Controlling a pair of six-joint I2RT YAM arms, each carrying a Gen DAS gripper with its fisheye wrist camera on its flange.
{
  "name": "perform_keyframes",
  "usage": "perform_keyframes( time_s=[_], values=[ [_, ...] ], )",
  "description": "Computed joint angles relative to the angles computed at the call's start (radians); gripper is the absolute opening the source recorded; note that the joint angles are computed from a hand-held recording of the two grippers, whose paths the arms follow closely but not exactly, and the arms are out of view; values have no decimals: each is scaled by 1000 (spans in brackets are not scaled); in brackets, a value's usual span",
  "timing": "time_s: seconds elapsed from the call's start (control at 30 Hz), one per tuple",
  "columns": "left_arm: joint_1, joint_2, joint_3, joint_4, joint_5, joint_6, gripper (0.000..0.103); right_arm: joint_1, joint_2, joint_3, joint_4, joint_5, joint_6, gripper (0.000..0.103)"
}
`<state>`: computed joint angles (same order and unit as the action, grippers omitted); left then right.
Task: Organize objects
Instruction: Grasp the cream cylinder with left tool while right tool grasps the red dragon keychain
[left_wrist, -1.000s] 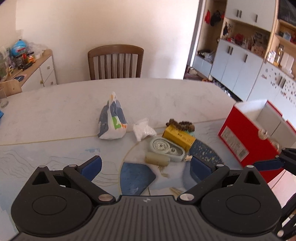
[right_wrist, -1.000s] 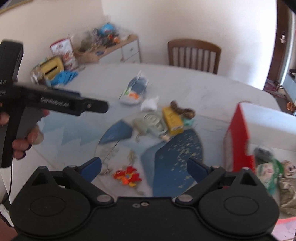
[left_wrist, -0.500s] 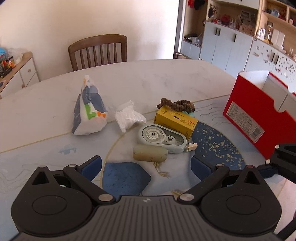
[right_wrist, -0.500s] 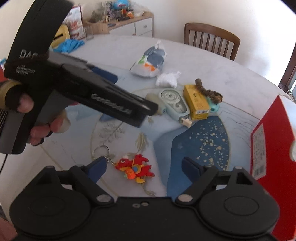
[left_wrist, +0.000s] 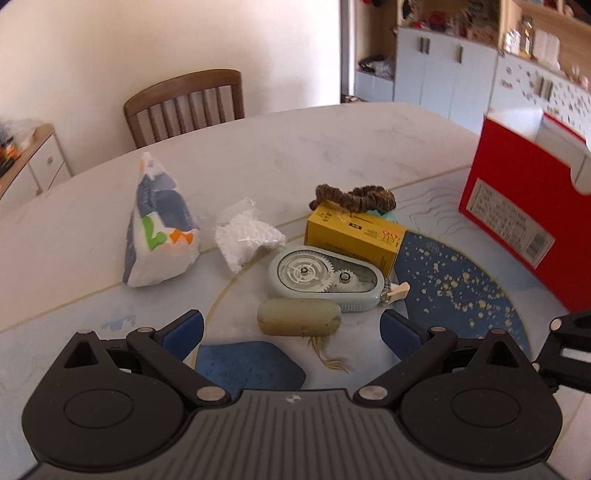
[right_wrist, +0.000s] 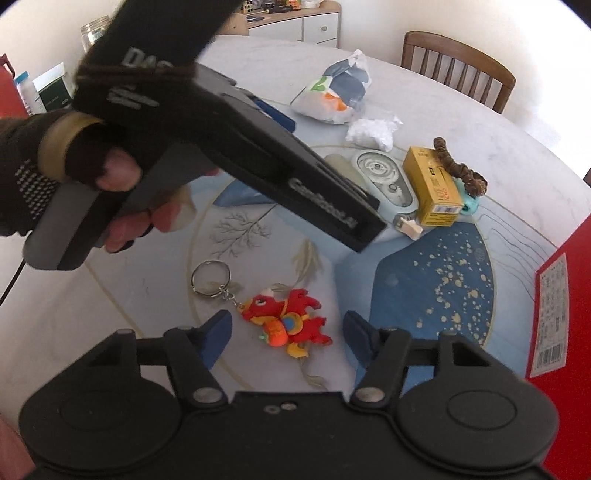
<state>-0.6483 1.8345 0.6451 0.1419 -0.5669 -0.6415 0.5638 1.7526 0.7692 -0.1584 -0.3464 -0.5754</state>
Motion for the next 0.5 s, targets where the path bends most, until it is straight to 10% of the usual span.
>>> perform_keyframes(
  time_s=[0.5],
  values=[
    [73,25,-6,47,105,29,82,13,-4,-16,39,6,-4,54]
  ],
)
